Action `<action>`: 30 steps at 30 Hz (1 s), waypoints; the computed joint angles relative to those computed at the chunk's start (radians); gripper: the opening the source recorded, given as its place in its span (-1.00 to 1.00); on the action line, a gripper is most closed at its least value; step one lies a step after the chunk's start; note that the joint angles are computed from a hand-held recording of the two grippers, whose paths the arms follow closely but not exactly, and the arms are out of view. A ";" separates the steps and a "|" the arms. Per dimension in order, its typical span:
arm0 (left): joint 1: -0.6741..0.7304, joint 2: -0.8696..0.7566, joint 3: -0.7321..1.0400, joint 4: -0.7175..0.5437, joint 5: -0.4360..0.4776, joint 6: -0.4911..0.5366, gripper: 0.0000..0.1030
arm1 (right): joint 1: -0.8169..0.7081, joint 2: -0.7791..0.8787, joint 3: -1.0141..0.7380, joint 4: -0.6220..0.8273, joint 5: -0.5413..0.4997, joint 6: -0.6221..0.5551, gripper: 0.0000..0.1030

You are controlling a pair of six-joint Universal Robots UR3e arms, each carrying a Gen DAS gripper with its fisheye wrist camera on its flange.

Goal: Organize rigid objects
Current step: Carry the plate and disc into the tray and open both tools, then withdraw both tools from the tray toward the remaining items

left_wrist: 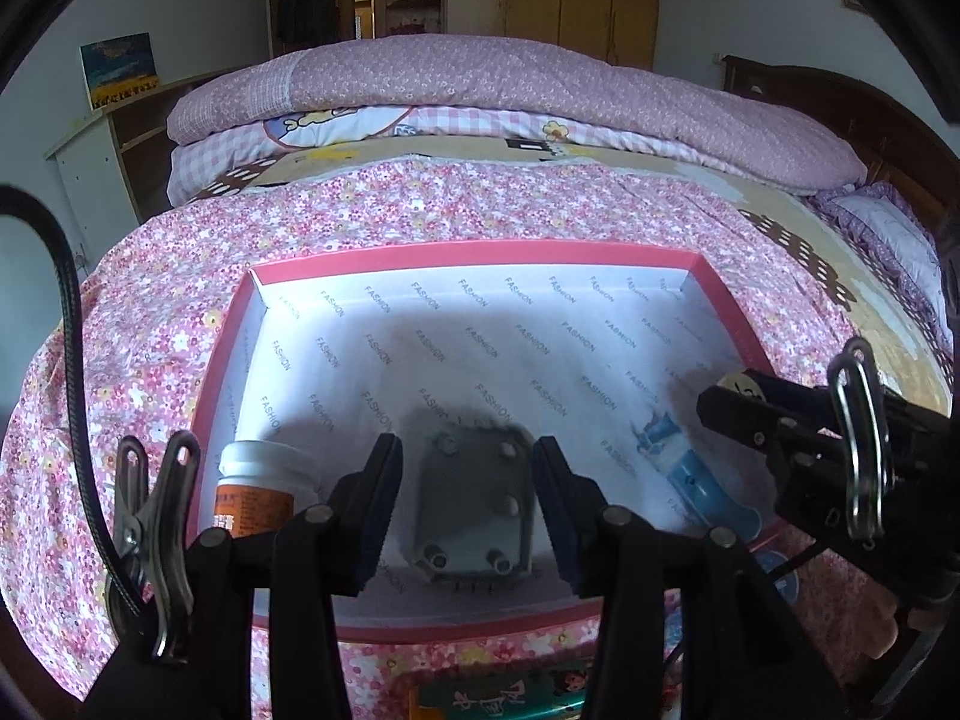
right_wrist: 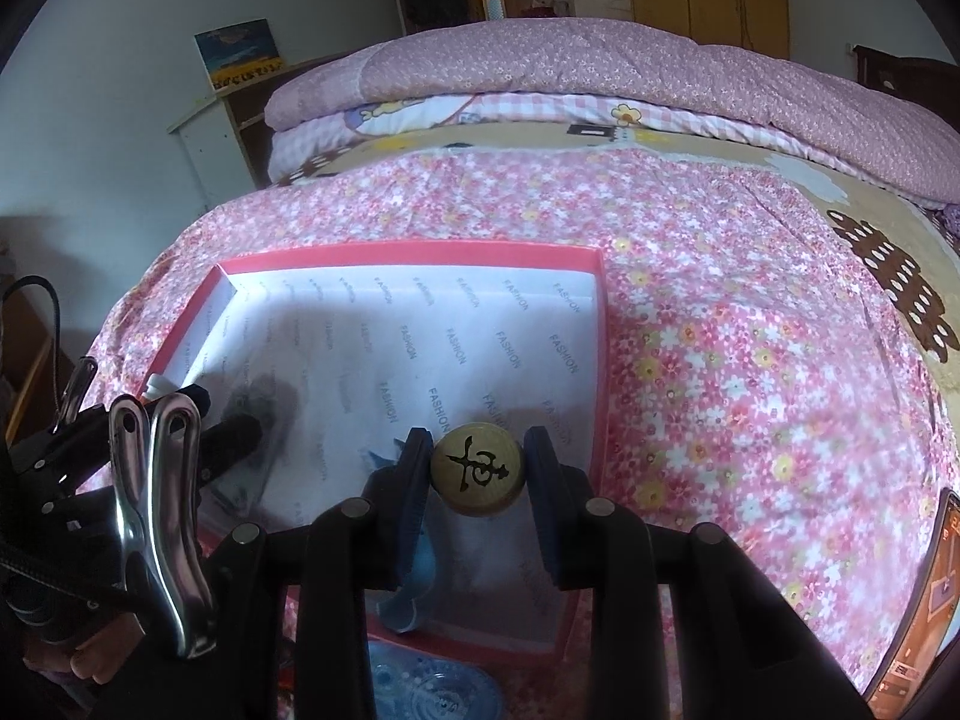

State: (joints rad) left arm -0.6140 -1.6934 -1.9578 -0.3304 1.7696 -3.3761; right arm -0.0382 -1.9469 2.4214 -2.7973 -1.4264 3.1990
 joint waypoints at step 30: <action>0.014 0.347 -0.240 -0.085 -0.029 -0.077 0.05 | 0.153 -0.306 0.075 0.155 -0.070 0.085 -0.06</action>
State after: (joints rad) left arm -0.5997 -1.3465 -2.1973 -0.4153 1.7407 -3.4532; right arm 0.1144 -2.2531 2.4961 -2.6427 -1.4961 3.2845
